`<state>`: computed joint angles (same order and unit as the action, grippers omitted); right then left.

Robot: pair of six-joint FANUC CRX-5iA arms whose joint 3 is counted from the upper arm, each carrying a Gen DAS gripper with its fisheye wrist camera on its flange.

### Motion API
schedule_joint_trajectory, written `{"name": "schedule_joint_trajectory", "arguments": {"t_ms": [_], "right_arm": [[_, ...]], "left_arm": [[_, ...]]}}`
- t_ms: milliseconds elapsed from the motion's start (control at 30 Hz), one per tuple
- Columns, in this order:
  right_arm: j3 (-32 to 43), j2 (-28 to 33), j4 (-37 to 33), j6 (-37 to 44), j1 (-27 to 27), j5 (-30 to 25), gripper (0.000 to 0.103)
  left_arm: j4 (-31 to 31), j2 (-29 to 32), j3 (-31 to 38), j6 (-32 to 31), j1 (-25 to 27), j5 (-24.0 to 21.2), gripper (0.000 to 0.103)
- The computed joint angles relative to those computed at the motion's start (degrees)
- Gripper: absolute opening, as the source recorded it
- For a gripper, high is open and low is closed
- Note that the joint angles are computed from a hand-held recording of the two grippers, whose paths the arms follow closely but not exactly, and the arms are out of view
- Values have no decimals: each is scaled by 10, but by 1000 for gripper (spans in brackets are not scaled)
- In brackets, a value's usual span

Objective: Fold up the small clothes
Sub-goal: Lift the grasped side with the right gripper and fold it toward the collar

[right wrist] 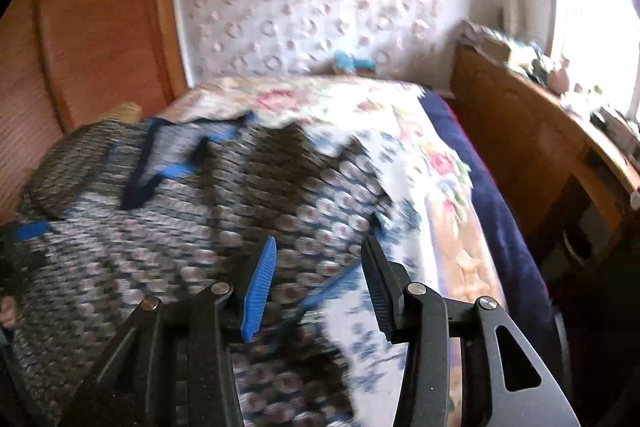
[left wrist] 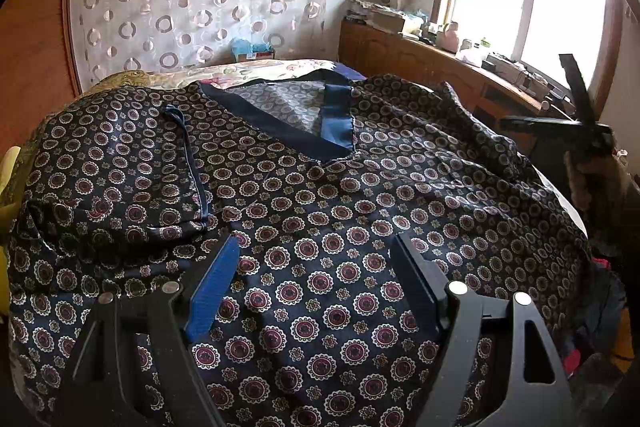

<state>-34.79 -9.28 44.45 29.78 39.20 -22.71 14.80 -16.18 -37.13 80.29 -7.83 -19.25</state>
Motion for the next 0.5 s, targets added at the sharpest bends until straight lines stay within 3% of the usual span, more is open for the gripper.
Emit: {"name": "schedule_joint_trajectory", "arguments": {"t_ms": [200, 333, 433, 467, 500], "right_arm": [[113, 76, -237, 191, -24, -48, 46], [141, 86, -276, 229, -32, -62, 43], [171, 104, -335, 305, -47, -65, 11], [181, 109, -350, 326, -48, -71, 2], [182, 110, -342, 326, -48, -71, 2]], "left_arm": [[5, 1, -1, -6, 1, 0, 79], [8, 2, -2, -9, 1, 0, 79], [8, 2, -2, -9, 1, 1, 79], [8, 2, -2, -9, 1, 0, 79], [8, 2, -2, -9, 1, 0, 79]]}}
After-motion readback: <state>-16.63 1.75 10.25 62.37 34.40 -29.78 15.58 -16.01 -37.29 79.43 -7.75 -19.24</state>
